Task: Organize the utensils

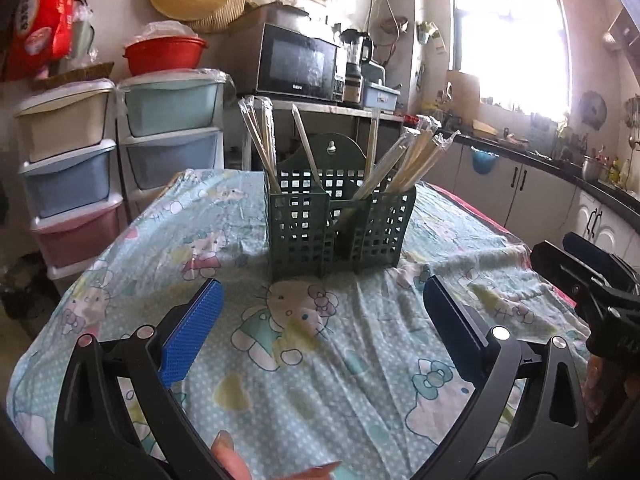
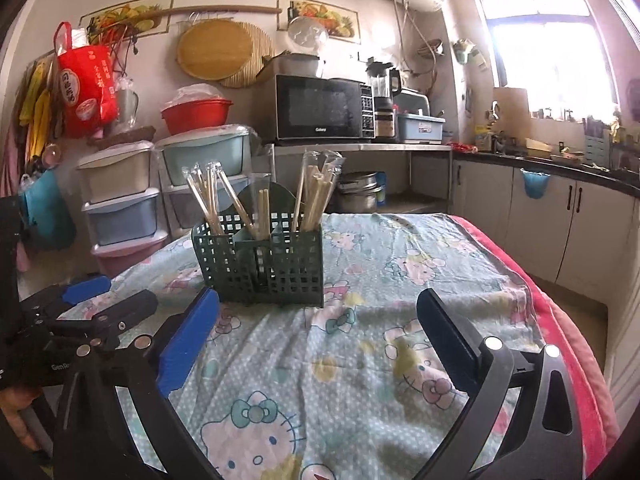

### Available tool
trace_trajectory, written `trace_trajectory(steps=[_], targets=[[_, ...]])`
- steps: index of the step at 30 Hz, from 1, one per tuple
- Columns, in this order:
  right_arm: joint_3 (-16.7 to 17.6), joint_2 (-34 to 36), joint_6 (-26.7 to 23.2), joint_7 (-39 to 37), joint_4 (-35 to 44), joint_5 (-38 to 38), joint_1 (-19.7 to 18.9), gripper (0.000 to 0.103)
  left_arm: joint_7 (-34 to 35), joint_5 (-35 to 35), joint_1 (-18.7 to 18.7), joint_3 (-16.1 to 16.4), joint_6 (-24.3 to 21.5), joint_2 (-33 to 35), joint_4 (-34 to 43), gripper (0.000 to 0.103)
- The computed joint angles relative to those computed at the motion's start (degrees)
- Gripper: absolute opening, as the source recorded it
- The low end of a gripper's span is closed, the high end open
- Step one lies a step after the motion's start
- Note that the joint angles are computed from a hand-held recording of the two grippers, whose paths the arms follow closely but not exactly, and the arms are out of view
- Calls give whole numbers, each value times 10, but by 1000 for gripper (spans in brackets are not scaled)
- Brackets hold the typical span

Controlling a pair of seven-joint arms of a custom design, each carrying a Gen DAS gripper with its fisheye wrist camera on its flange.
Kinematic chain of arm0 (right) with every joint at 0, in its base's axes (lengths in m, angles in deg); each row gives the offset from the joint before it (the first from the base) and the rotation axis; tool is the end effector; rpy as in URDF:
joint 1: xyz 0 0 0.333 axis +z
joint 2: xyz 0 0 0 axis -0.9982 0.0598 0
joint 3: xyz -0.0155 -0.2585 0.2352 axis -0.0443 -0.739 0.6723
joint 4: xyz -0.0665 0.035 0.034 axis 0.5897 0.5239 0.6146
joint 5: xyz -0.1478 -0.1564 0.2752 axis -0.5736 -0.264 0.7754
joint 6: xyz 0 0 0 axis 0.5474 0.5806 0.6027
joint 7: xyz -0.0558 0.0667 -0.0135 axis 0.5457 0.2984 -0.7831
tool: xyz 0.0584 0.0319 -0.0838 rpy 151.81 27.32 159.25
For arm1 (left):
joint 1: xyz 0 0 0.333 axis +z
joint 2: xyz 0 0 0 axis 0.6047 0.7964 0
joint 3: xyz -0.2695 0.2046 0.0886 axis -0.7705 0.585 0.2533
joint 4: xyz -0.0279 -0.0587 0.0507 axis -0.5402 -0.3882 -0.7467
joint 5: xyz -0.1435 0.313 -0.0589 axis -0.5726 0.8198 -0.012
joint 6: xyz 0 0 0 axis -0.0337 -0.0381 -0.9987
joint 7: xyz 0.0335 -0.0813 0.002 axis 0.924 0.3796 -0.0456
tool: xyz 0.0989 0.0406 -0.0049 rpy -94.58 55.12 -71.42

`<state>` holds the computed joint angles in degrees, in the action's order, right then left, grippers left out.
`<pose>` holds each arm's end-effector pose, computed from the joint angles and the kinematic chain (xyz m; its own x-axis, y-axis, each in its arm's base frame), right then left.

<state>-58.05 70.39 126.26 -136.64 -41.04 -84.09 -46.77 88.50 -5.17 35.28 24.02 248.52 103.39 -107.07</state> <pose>0.5580 0.4050 0.5700 -0.2851 -0.9570 -0.0533 -0.2649 0.1321 -0.9552 0.6766 -0.2129 0.5722 -0.5873 -0.8058 0.0763 -0.3635 0.1783 -0.9143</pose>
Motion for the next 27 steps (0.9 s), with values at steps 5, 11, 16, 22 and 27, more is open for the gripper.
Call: trace_trajectory(steps=[5,11,16,22,27], targets=[[-3,2,-34,28,-11,-23,13,96,37,-33,21,-40,49,4,-14,92],[-1,3,-67,77,-31,-65,24,96,56,-42,39,-71,75,13,-21,92],[6,-2,-77,98,-41,-88,23,96,45,-37,46,-78,78,14,-22,92],[12,-5,-81,102,-43,-90,19,96,49,-35,57,-91,81,16,-25,92],[14,-5,-86,105,-44,-94,20,96,54,-38,66,-103,86,16,-28,92]])
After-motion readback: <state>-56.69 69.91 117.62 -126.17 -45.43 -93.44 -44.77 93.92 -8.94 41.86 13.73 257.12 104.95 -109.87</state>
